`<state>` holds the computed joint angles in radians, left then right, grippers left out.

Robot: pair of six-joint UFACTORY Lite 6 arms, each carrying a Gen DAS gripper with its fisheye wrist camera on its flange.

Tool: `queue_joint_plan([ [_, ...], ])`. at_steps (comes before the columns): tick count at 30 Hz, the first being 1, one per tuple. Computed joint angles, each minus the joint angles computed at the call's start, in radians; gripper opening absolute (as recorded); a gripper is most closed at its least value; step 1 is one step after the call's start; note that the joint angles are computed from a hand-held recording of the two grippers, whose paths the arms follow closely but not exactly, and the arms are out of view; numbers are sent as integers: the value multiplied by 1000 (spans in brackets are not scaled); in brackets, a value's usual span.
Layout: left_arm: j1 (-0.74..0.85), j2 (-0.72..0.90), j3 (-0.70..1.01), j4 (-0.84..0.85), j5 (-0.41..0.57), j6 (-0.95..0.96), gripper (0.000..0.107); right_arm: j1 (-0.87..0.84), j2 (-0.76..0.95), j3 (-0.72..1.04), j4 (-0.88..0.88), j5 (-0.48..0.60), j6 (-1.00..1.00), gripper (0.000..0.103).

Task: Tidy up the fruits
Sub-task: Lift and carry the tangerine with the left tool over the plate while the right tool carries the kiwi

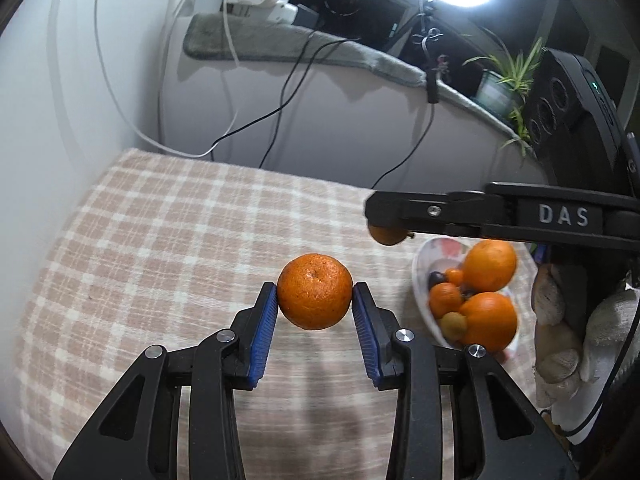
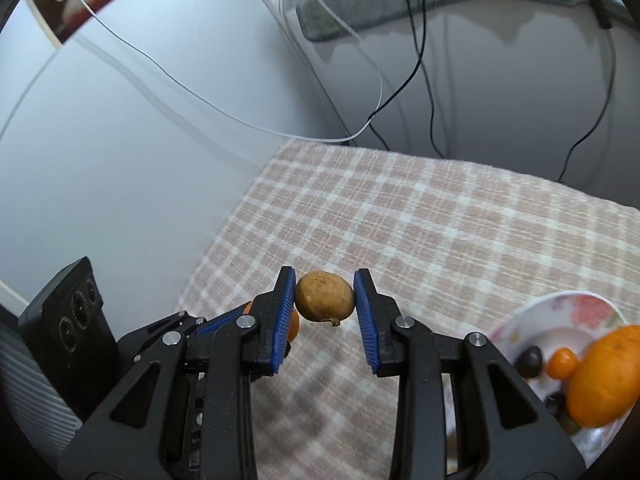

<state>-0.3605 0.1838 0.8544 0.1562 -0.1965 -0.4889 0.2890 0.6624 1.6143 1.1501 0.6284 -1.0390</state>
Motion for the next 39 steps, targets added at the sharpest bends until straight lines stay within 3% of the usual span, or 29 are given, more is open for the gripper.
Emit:
queue_joint_plan([
  [13,-174,32,97,-352,26,303,36,-297,-326,-391,171,121,-309,32],
  [27,-282,181,295,-642,81,577,36,-540,-359,-515,194,205,-455,32],
  [33,-318,252,387,-927,102,861,36,-603,-338,-530,195,223,-497,32],
  [39,-347,315,473,-1344,111,1285,36,-653,-309,-528,187,238,-527,32],
])
